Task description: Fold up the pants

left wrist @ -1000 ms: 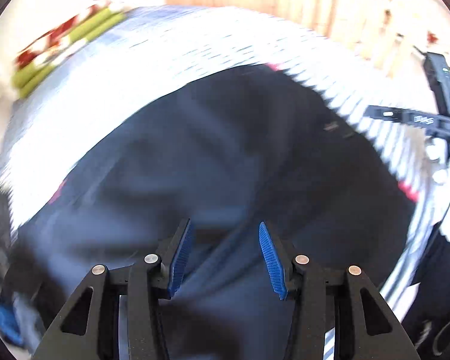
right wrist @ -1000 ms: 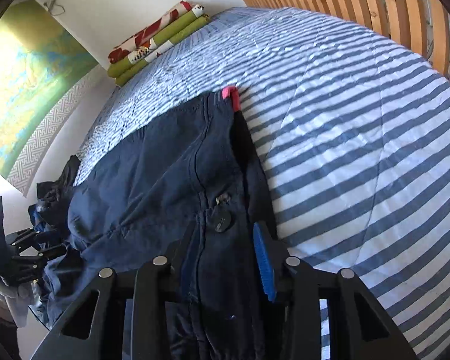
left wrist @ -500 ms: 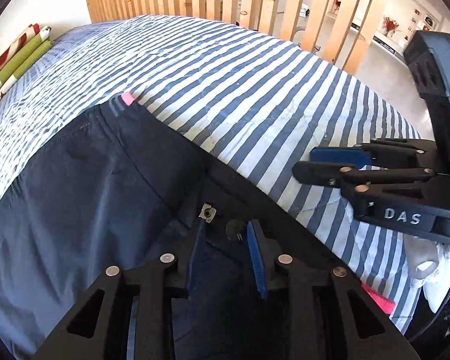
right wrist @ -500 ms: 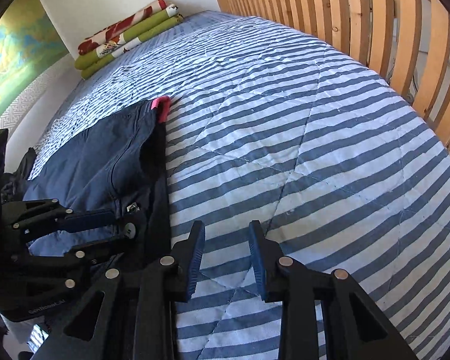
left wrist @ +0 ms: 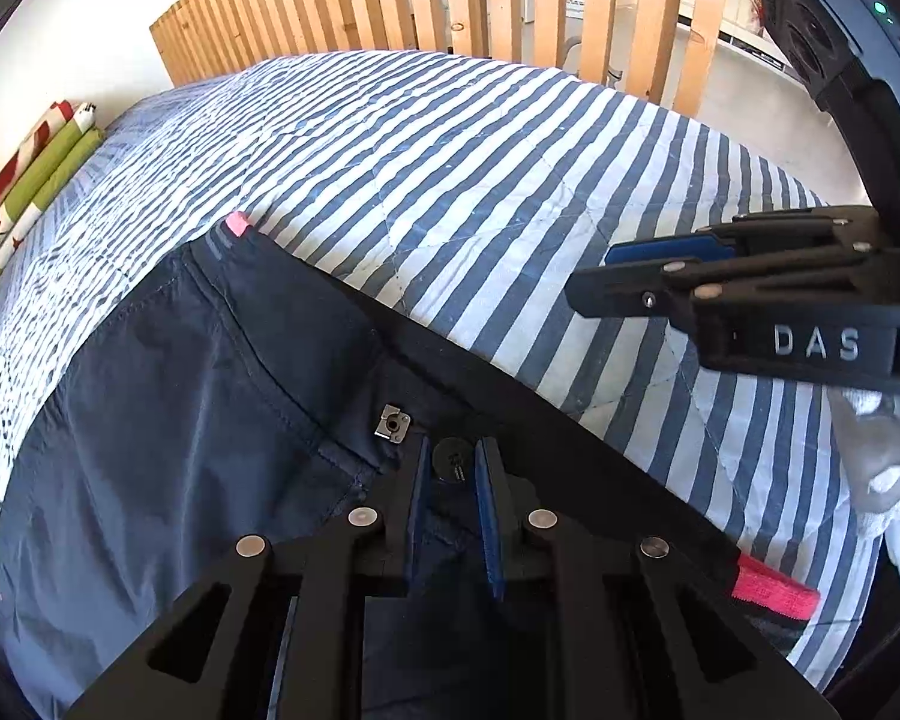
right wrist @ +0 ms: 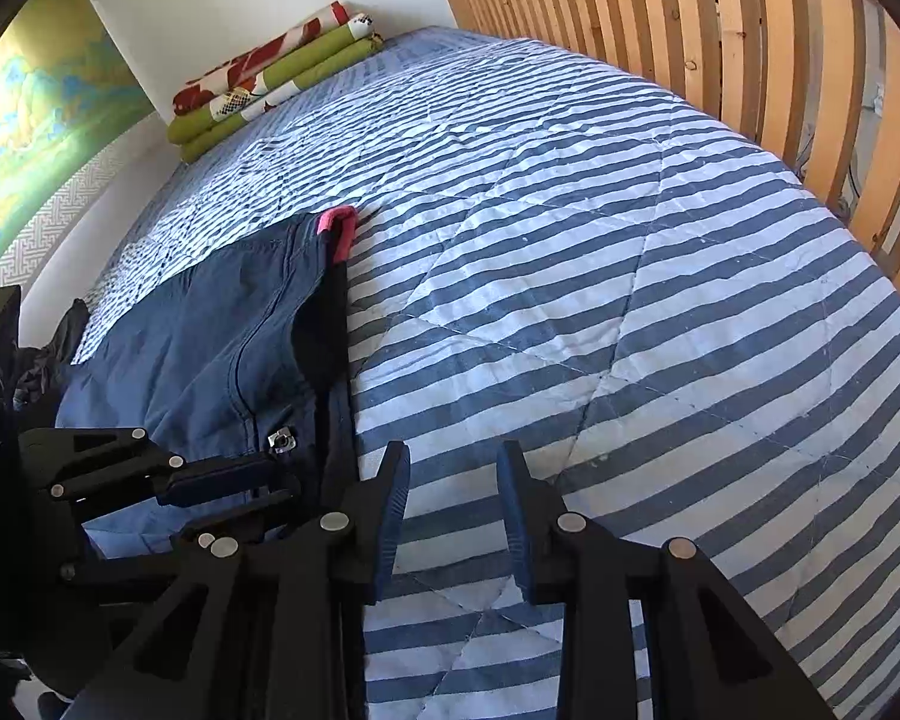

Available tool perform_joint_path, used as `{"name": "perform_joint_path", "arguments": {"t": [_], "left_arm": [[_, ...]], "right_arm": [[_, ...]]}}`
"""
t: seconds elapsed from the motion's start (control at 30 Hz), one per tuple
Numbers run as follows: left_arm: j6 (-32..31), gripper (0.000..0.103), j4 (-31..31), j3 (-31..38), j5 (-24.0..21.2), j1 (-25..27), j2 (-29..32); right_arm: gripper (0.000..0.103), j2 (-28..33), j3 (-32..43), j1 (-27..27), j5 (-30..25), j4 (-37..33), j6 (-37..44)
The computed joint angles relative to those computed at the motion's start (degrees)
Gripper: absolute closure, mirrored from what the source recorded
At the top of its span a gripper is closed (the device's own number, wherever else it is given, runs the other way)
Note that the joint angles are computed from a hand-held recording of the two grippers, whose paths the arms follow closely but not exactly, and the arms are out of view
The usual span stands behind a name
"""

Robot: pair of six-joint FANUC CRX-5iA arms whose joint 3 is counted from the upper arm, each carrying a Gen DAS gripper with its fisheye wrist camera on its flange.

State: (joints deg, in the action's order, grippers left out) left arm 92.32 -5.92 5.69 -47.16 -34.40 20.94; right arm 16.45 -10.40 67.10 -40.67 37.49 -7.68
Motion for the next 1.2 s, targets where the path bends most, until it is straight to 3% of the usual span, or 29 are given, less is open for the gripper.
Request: {"name": "perform_joint_path", "arguments": {"t": [0.43,0.47,0.63,0.7,0.83,0.93,1.0,1.2], "left_arm": [[4.3,0.087,-4.8,-0.4,2.3,-0.2,-3.3],[5.7,0.103,-6.4,0.4,1.8,-0.4,-3.0],[4.7,0.103,-2.2,1.0,1.4,2.9,-0.9],[0.7,0.103,3.8,-1.8,3.6,4.7,-1.4],[-3.7,0.103,7.1,-3.7,3.7,4.4,-2.5],[-4.4,0.1,5.5,-1.9,1.4,2.6,-1.1],[-2.9,0.087,4.1,-0.7,0.3,1.8,-0.2],[-0.9,0.085,1.9,1.6,-2.3,0.5,0.8]], "right_arm": [[0.076,-2.1,-3.4,-0.3,1.6,3.0,-4.3],[0.076,-2.0,-3.3,-0.3,1.7,3.1,-4.2],[0.076,-1.7,-2.9,-0.3,1.9,3.6,-4.3],[0.076,-1.6,-2.8,-0.3,2.2,3.6,-4.1],[0.076,-2.4,-4.1,-1.0,5.0,3.5,-5.4],[0.076,-1.9,-3.4,-0.7,2.7,3.6,-5.3],[0.076,-1.8,-3.0,-0.8,3.5,2.2,-3.7],[0.076,0.8,1.8,0.1,-1.0,-3.7,4.6]]}}
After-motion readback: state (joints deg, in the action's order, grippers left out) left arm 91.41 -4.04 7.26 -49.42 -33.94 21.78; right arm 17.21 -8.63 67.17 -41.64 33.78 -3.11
